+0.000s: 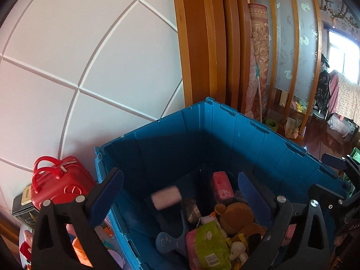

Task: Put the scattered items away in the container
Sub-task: 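Lower the floss box and tissue pack into the crate and open both grippers, then withdraw both grippers from the crate back over the table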

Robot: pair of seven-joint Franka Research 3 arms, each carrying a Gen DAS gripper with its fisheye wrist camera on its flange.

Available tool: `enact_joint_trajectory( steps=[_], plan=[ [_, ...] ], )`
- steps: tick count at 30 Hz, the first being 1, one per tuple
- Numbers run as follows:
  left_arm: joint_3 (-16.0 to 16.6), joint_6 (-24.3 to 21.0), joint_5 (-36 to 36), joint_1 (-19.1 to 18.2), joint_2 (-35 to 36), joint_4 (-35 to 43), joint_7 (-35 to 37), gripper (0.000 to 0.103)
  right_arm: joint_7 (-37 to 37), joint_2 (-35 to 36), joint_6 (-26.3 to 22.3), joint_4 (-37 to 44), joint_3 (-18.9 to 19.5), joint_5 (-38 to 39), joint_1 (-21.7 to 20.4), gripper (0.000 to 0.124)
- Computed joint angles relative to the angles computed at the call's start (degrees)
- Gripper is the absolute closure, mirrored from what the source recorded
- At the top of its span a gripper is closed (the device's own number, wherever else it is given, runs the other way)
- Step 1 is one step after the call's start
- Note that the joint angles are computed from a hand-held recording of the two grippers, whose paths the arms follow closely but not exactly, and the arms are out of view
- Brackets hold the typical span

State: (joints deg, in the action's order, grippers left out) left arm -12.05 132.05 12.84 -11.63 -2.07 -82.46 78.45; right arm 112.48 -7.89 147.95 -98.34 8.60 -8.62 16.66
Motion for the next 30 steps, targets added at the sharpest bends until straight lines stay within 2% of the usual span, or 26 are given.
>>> enact_joint_trajectory(
  steps=[5,9,19,30],
  plan=[
    [0.75,1.51,-1.64,0.82,-5.3,-6.05,-0.49,0.0,-1.71,-0.4,-0.5,0.29,0.62,0.61,0.99,0.021],
    [0.98,0.79,-1.1,1.55,-8.62,-9.32,-2.12,0.0,-2.15,-0.73,-0.98,0.97,1.33,0.57,1.76,0.021],
    [0.3,-1.97,4.74,3.4,-18.26,-18.09,-6.76,0.0,-3.69,-1.79,-1.97,2.32,3.39,0.61,4.21,0.021],
    [4.22,-3.59,2.0,4.68,-28.66,-28.08,-5.87,0.0,-2.16,0.03,-5.53,6.59,6.43,-2.21,8.11,0.021]
  ],
)
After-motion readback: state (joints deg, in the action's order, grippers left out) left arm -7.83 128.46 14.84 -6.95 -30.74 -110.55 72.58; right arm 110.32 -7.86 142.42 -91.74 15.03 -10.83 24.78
